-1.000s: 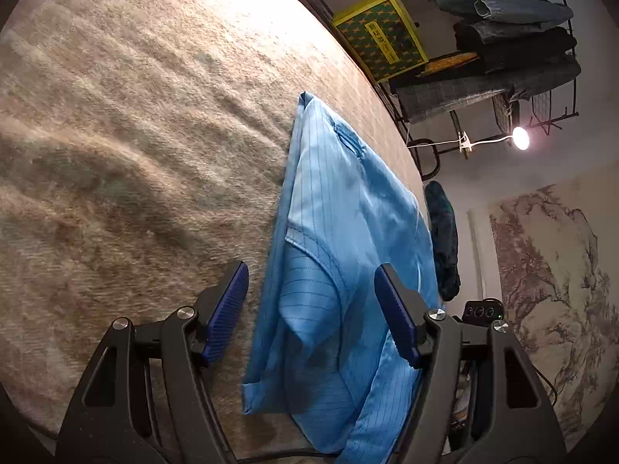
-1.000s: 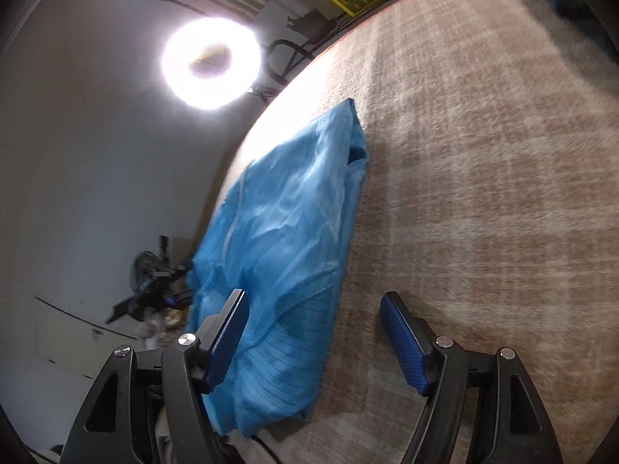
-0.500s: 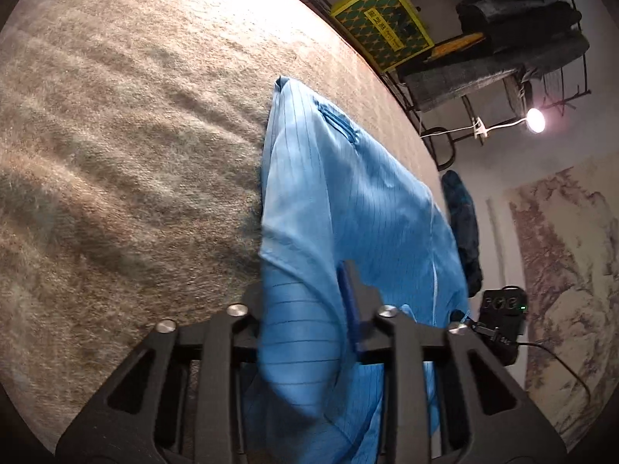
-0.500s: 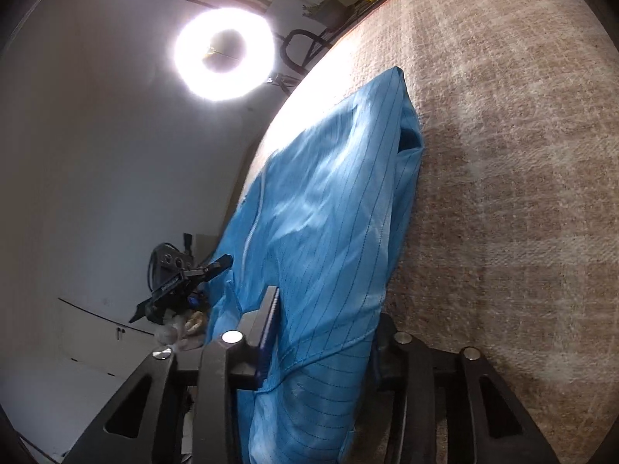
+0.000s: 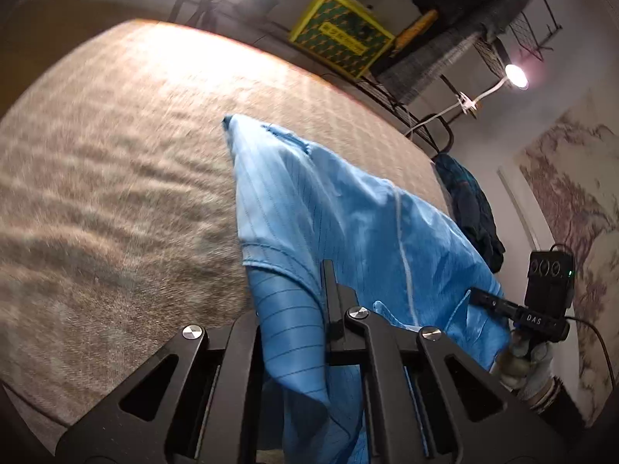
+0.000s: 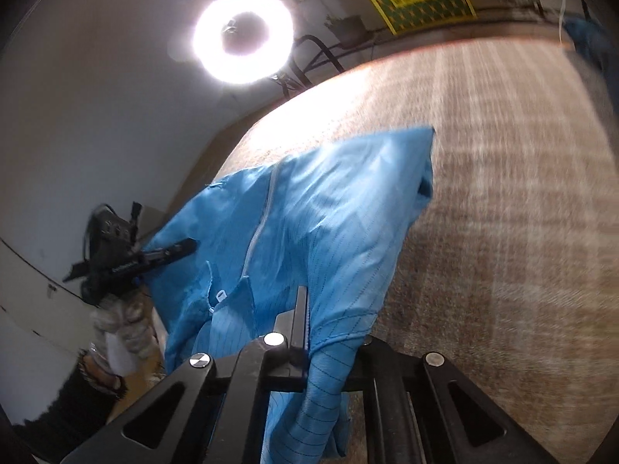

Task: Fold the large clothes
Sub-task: 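Grasp the folded coat edge with the left gripper while the right gripper grasps beside it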

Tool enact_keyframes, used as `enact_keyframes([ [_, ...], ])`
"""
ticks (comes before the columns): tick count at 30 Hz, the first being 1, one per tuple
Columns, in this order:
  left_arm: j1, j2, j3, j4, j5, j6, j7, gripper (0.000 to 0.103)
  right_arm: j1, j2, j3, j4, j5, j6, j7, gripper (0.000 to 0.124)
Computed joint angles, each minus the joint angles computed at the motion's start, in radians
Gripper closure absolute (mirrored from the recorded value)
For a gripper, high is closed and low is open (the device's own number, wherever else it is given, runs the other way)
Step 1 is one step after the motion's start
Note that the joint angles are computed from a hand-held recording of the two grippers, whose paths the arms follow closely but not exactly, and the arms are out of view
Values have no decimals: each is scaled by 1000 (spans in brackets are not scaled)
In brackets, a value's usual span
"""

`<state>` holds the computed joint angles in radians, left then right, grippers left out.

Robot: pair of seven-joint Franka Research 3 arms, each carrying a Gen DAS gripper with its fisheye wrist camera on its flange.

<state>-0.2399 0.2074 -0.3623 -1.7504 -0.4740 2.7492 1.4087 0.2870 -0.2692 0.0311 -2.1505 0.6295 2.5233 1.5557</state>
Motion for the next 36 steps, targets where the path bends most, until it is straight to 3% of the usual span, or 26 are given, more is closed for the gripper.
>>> enact_keyframes([
  [8, -27, 7, 3, 57, 60, -24, -24, 99, -17, -30, 27, 55, -138, -60, 64, 121],
  [10, -22, 19, 3, 64, 59, -35, -31, 99, -20, -41, 14, 42, -131, -82, 71, 121],
  [12, -9, 37, 1, 61, 30, -51, -45, 99, -7, -45, -30, 5, -42, -92, 18, 120],
  [14, 13, 48, -11, 42, -18, -49, -30, 99, -12, -46, -32, -24, -12, -90, 13, 106],
  [15, 24, 50, -19, 33, -45, -51, -13, 95, -21, -49, -23, -37, -27, -90, 23, 99],
  [16, 37, 51, -27, 23, -77, -56, 8, 91, -29, -51, -16, -52, -41, -90, 37, 80],
  [17, 46, 51, -30, 12, -101, -65, 19, 73, -32, -54, -15, -66, -41, -86, 44, 62],
  [18, 50, 53, -25, 5, -113, -74, 11, 51, -26, -63, -27, -92, 0, -70, 29, 57],
  [20, 67, 48, -37, -25, -184, -39, 50, 44, -5, -73, -61, -130, 113, -42, -32, 56],
  [24, 125, 78, -99, -13, -466, -34, 274, 44, 47, -74, -129, -175, 454, 31, -238, 62],
  [28, 91, 123, -83, 42, -490, -26, 309, 44, 48, 8, -139, -114, 661, -2, -390, 80],
  [29, 76, 132, -71, 57, -457, -27, 283, 55, 38, 35, -126, -90, 655, -13, -377, 88],
  [30, 50, 144, -45, 76, -381, -48, 214, 82, 28, 26, -105, -97, 638, -10, -352, 92],
  [33, 7, 133, -16, 80, -226, -30, 114, 95, -4, 11, -38, -99, 472, 27, -230, 110],
  [36, 13, 97, -36, 60, -170, -6, 103, 97, -22, -23, -5, -93, 274, 29, -137, 117],
])
